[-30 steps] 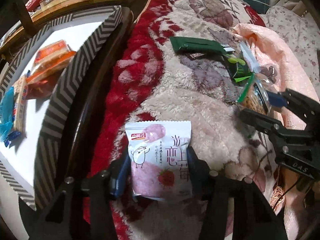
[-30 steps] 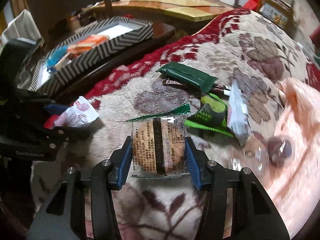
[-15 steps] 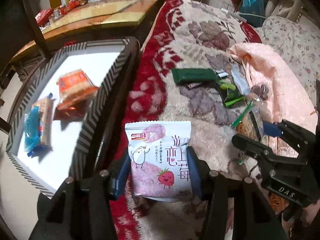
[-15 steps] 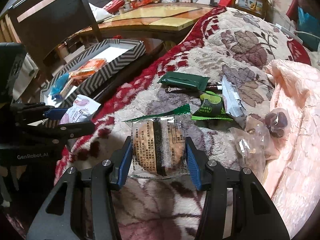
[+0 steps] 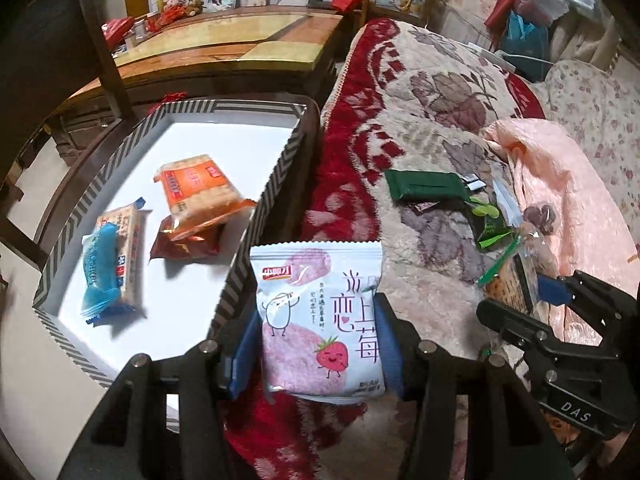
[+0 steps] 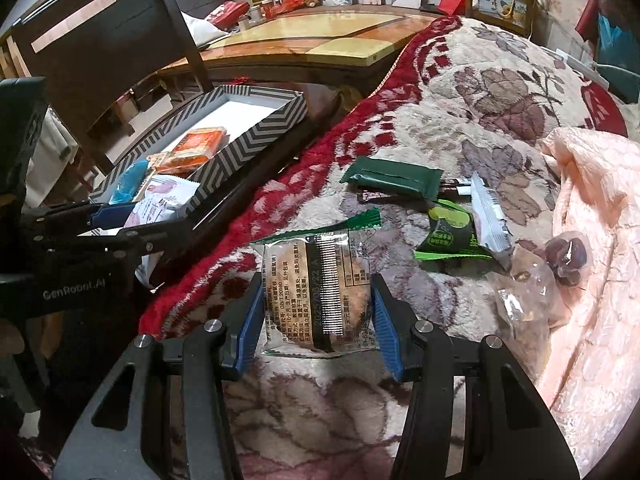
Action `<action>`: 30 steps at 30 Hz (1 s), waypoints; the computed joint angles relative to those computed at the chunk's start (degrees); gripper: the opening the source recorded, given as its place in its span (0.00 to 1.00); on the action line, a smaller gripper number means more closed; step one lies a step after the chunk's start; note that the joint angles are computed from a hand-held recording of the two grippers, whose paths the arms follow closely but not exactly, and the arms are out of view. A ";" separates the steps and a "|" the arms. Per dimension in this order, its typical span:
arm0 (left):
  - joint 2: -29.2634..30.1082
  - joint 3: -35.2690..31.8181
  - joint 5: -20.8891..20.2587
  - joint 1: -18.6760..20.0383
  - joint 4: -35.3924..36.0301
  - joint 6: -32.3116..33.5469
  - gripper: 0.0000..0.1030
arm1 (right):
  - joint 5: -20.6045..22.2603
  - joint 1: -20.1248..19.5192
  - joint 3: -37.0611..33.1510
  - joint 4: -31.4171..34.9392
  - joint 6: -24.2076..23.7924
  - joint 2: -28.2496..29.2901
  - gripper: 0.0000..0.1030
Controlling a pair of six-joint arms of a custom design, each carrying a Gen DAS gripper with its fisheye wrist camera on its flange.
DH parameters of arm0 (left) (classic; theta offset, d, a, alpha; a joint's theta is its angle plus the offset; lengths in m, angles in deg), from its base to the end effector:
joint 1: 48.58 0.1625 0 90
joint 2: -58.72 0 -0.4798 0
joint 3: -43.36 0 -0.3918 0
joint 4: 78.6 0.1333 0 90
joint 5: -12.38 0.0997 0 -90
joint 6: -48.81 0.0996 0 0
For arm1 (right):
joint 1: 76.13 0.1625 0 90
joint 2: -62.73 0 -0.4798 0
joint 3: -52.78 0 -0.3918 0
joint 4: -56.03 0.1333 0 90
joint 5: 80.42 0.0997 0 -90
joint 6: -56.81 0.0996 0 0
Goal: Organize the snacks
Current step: 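Carry the strawberry packet and biscuit packet over the white tray with both tools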
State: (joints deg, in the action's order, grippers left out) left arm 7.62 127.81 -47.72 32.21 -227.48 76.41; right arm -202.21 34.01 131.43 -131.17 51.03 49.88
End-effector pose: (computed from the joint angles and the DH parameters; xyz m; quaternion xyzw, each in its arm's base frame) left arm 0.0596 -0.7753 0.2856 0.2434 0.9121 -0.1705 0.2825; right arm 0.3367 -0.6834 -0.1085 0.1354 -0.9189 0.2912 0.2291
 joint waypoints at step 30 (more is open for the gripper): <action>-0.36 -3.23 -0.37 3.10 -1.06 -1.86 0.54 | 1.80 2.50 -10.31 10.87 -1.49 3.85 0.48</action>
State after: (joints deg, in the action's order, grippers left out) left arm 7.25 124.58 -48.09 35.31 -228.54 74.55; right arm -200.42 36.52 121.12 -120.30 49.53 53.73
